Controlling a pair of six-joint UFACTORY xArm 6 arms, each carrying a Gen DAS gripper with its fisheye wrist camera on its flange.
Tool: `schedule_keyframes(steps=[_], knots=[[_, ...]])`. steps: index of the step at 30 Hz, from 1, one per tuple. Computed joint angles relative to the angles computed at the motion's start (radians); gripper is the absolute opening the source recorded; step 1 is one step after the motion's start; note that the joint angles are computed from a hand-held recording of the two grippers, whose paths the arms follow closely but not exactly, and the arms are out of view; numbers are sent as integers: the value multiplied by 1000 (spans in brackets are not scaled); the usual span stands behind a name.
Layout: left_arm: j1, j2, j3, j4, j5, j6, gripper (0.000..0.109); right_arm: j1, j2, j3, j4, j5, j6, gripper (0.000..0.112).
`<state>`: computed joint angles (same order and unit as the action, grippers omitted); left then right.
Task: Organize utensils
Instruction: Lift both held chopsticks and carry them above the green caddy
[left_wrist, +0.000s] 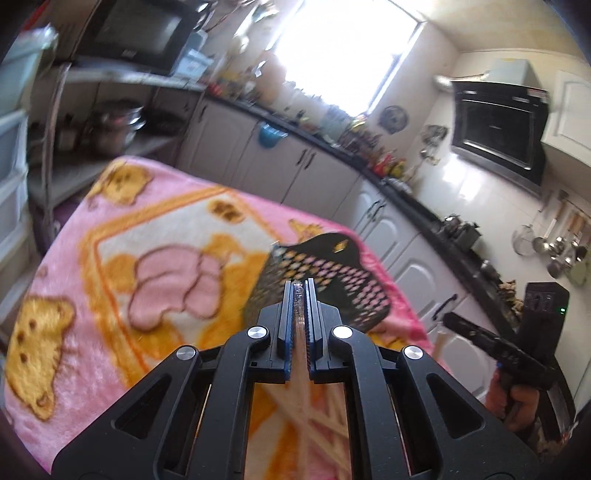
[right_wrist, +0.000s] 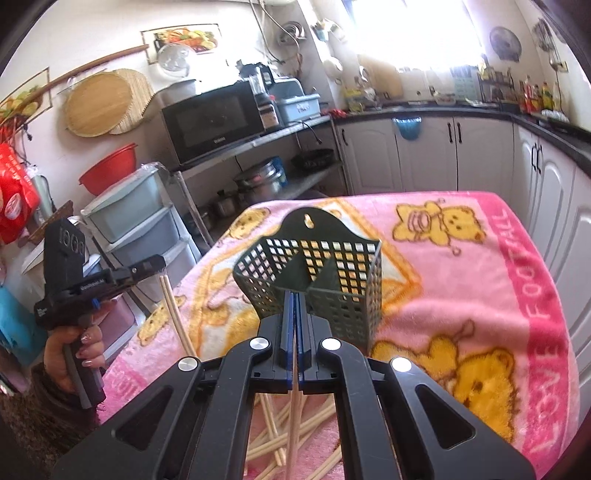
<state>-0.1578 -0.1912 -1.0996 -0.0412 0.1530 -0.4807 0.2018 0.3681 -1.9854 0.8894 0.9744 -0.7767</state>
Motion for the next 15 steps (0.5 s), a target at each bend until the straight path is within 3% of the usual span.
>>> schedule_keyframes(steps=[15], knots=[[-83, 76, -192, -76, -34, 155, 2, 5, -19, -52, 102, -57, -66, 1]])
